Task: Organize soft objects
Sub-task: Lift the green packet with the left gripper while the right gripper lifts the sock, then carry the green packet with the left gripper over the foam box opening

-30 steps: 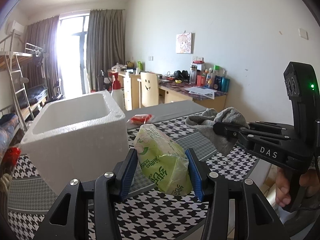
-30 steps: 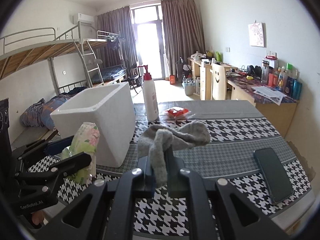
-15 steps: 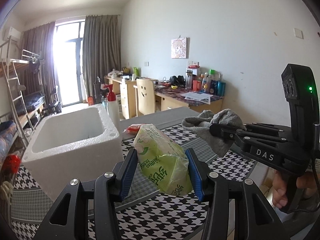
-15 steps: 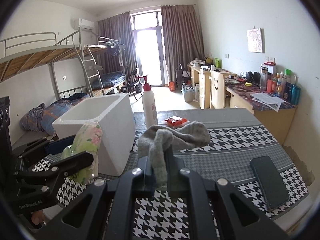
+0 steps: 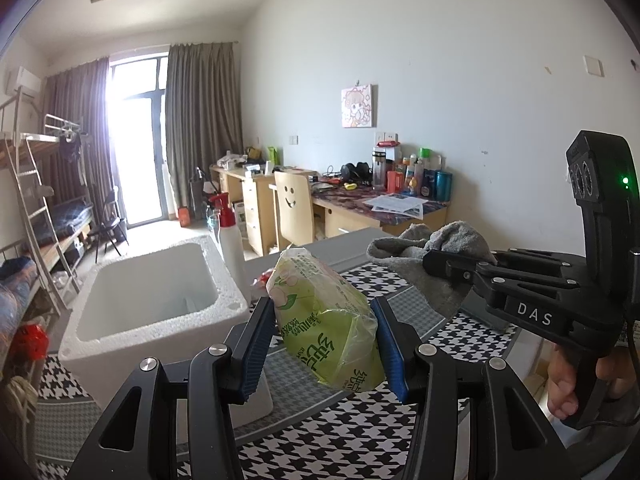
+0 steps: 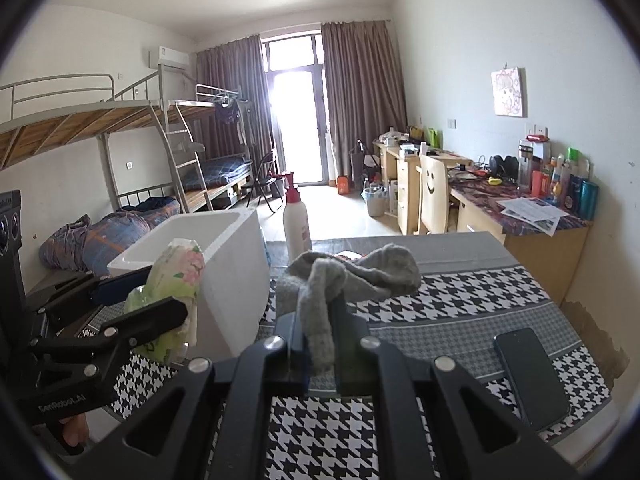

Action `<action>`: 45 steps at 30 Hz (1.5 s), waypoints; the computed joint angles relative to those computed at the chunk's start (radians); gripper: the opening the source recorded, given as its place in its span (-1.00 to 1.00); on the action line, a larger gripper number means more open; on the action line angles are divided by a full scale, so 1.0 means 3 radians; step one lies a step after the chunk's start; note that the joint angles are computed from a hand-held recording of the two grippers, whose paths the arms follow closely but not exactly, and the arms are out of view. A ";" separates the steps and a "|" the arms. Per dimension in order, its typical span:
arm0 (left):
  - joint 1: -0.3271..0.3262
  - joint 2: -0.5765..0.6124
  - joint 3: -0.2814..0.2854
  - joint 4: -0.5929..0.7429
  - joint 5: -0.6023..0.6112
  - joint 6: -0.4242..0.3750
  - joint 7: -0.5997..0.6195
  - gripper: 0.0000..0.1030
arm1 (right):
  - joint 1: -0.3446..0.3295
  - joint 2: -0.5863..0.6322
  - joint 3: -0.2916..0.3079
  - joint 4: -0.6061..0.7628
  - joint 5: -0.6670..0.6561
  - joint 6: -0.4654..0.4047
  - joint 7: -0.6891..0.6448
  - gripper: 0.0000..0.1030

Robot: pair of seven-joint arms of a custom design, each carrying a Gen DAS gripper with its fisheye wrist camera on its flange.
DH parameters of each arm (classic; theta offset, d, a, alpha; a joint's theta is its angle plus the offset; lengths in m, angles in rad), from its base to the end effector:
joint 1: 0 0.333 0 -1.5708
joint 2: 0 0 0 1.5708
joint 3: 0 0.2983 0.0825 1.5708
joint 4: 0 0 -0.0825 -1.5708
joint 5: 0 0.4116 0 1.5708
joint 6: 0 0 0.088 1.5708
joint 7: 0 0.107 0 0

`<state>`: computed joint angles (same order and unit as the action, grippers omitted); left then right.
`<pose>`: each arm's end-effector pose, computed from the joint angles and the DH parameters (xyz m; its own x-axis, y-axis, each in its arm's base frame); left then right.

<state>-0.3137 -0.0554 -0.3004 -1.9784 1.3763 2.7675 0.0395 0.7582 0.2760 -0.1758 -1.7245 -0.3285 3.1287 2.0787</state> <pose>0.4707 -0.3869 0.5310 -0.2099 -0.9777 -0.0097 -0.3732 0.0892 -0.9235 0.5620 0.4205 0.5318 0.4842 -0.8677 -0.1128 -0.4218 -0.1185 -0.8989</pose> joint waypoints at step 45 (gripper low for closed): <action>0.0079 0.0029 0.0064 0.0235 0.0316 -0.0400 -0.0291 -0.01 | -0.0152 0.0397 0.0312 0.0655 0.0916 0.0002 -0.1030 -0.79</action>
<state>-0.2899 -0.0467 -0.2811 -1.9081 1.4711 2.6475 -0.0480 0.7126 0.3950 -0.0822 -1.5280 -0.0536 3.1294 1.7697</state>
